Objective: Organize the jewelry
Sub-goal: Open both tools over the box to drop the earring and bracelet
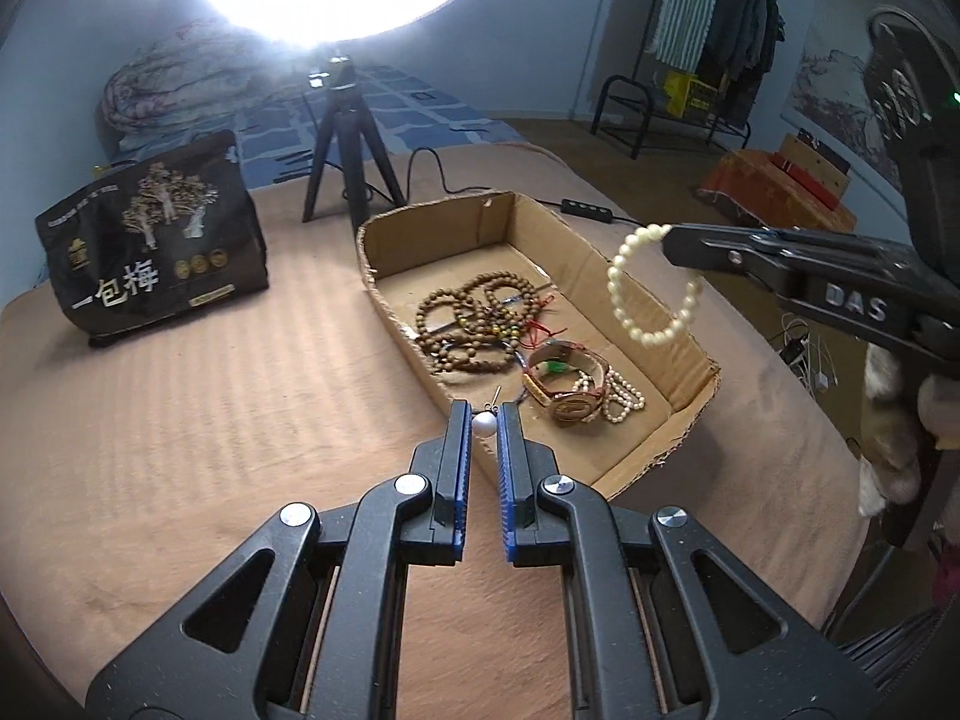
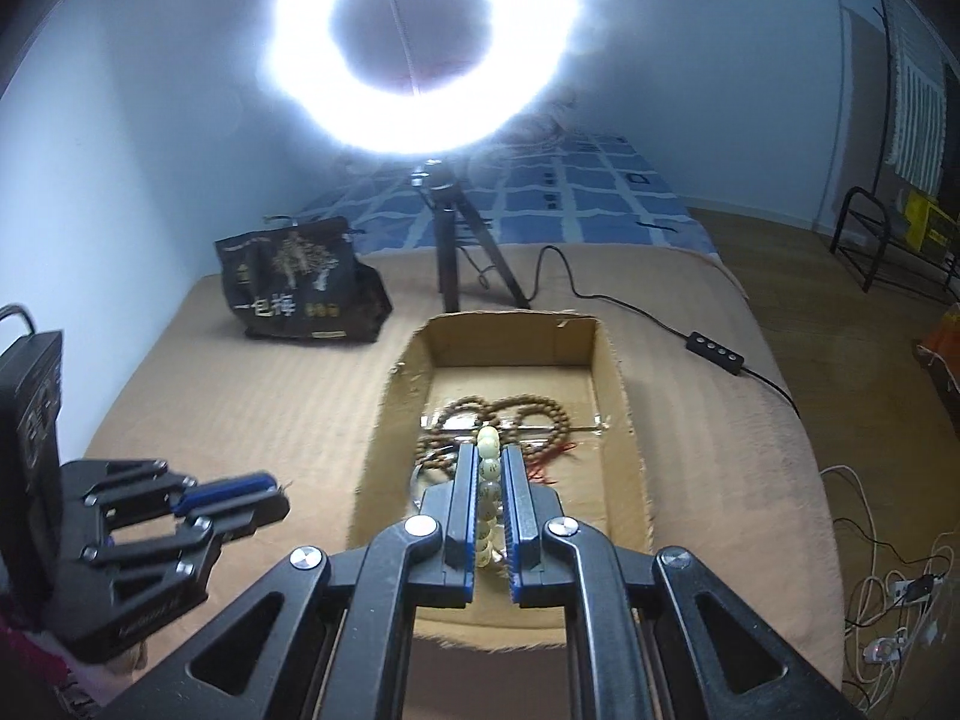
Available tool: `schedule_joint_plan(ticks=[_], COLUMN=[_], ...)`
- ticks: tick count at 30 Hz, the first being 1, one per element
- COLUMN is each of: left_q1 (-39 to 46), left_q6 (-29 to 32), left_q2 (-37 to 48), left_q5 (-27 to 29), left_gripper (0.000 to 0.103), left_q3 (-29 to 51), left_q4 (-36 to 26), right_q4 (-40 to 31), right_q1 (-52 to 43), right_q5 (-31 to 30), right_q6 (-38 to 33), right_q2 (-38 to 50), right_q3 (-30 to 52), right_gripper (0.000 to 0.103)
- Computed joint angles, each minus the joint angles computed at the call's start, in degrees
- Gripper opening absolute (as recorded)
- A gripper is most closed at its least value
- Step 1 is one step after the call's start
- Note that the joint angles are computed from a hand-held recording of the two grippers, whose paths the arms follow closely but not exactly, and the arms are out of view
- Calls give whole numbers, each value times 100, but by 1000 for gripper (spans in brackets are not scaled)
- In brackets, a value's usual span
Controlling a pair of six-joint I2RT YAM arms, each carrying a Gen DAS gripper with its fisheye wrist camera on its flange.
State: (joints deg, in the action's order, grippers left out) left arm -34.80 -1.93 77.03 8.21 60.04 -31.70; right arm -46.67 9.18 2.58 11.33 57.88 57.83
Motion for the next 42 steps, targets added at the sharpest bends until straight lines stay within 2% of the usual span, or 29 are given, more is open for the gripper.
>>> schedule_joint_plan(ticks=[11, 24, 28, 30, 31, 32, 33, 36, 38, 42], left_q1=[-283, -520, -541, -564, -568, -567, -562, -558, -556, -571], left_q6=[-230, -249, -225, -233, -245, -255, -268, -273, -274, -294], left_q2=[479, 683, 705, 730, 739, 736, 712, 653, 602, 416], left_q5=[-115, -133, -146, -196, -204, -199, -199, -219, -245, -308], left_gripper=[6, 6, 6, 8, 11, 23, 28, 28, 28, 28], left_q3=[102, 223, 256, 293, 311, 312, 300, 289, 282, 258], left_q4=[243, 291, 251, 208, 184, 183, 199, 172, 146, 23], right_q4=[538, 747, 789, 798, 790, 788, 787, 748, 719, 602], right_q1=[-662, -819, -819, -806, -805, -798, -793, -774, -731, -705], right_q5=[-286, -383, -383, -350, -346, -320, -303, -253, -150, -76], right_q6=[-403, -456, -430, -420, -409, -383, -365, -339, -298, -219], right_q2=[568, 826, 801, 788, 785, 777, 770, 715, 624, 450], right_q3=[-180, -279, -285, -276, -268, -265, -266, -267, -287, -260], right_gripper=[5, 6, 26, 27, 29, 31, 31, 39, 52, 53])
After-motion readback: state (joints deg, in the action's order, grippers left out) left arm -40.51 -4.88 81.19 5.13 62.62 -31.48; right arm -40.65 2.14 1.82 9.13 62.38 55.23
